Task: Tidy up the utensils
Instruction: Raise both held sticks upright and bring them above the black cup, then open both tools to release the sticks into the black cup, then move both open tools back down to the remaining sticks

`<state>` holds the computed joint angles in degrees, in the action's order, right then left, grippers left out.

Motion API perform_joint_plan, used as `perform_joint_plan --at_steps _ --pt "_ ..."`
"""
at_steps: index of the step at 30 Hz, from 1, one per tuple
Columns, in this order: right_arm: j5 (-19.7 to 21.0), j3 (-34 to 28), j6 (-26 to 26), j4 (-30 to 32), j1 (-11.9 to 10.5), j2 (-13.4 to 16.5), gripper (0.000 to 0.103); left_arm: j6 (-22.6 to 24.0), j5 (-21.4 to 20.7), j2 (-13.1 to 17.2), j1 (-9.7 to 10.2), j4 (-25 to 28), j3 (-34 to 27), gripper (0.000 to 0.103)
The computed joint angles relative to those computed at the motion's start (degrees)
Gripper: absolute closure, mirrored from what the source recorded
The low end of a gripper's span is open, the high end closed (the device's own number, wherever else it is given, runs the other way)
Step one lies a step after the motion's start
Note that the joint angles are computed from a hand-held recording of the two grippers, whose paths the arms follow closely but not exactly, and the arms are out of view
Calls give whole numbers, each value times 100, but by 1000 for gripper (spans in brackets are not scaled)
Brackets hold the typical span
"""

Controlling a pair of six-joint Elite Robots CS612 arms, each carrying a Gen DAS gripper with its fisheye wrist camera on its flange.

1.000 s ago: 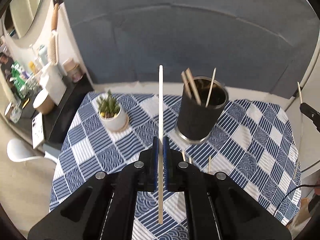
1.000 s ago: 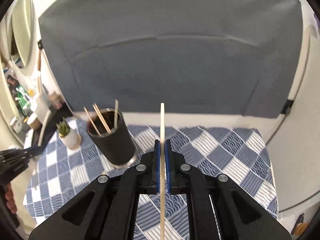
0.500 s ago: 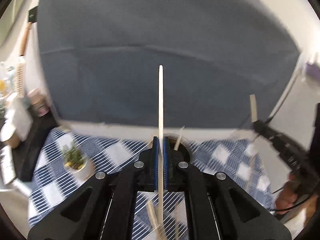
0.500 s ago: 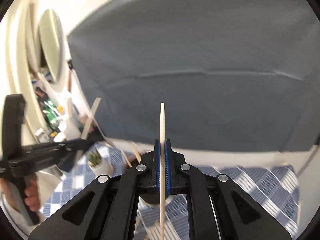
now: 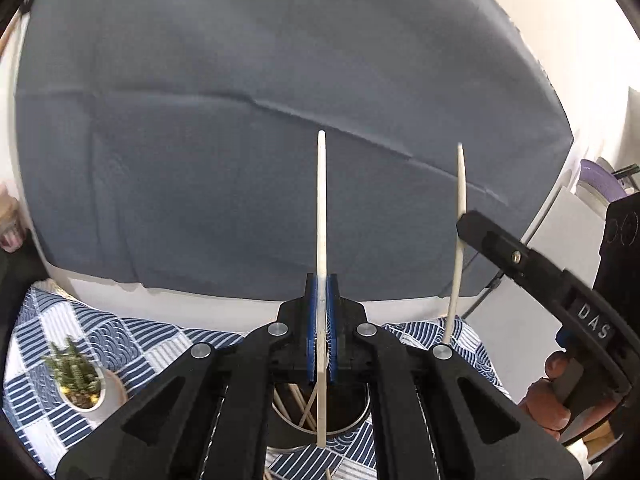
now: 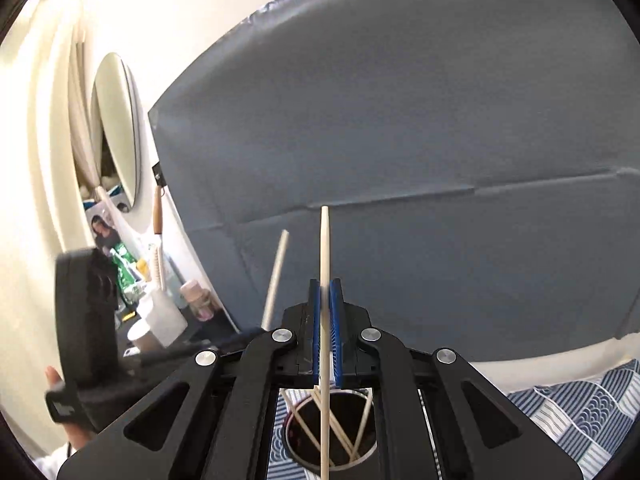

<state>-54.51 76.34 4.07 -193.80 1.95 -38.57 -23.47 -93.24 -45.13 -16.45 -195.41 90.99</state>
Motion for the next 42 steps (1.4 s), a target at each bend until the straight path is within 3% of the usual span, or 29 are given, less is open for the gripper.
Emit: perform_joint_plan --at_steps 8,17,18,20,22,24,27,29,31,35,42 --pt "-230 -263 -14 126 74 257 98 -3 -382 387 84 -74 -354 98" --pt "-463 -376 297 148 109 432 96 90 -532 649 101 -696 -466 97" --pt "-554 -341 303 102 111 422 94 113 -424 648 78 -859 -406 95" --pt "-638 -254 340 70 90 385 94 112 -346 651 68 -1057 -340 74" --pt "-765 -170 419 42 65 341 82 89 -208 615 64 -1145 -265 65" --pt "-1086 -24 579 -206 45 281 38 98 -80 539 52 -1144 -164 56" --pt "-1134 149 803 -444 -35 195 27 121 173 413 26 -1222 28 39" --pt "-1147 249 875 -583 -74 140 15 46 304 340 16 -1182 121 14" --pt "-1291 353 864 -712 -74 82 15 -188 479 255 2 -1110 249 6" --pt "-1218 509 759 -617 -99 -36 14 -450 670 140 -19 -1010 449 6" --pt "-1064 879 280 -449 -123 -272 12 -374 1105 -122 -145 -797 921 6"
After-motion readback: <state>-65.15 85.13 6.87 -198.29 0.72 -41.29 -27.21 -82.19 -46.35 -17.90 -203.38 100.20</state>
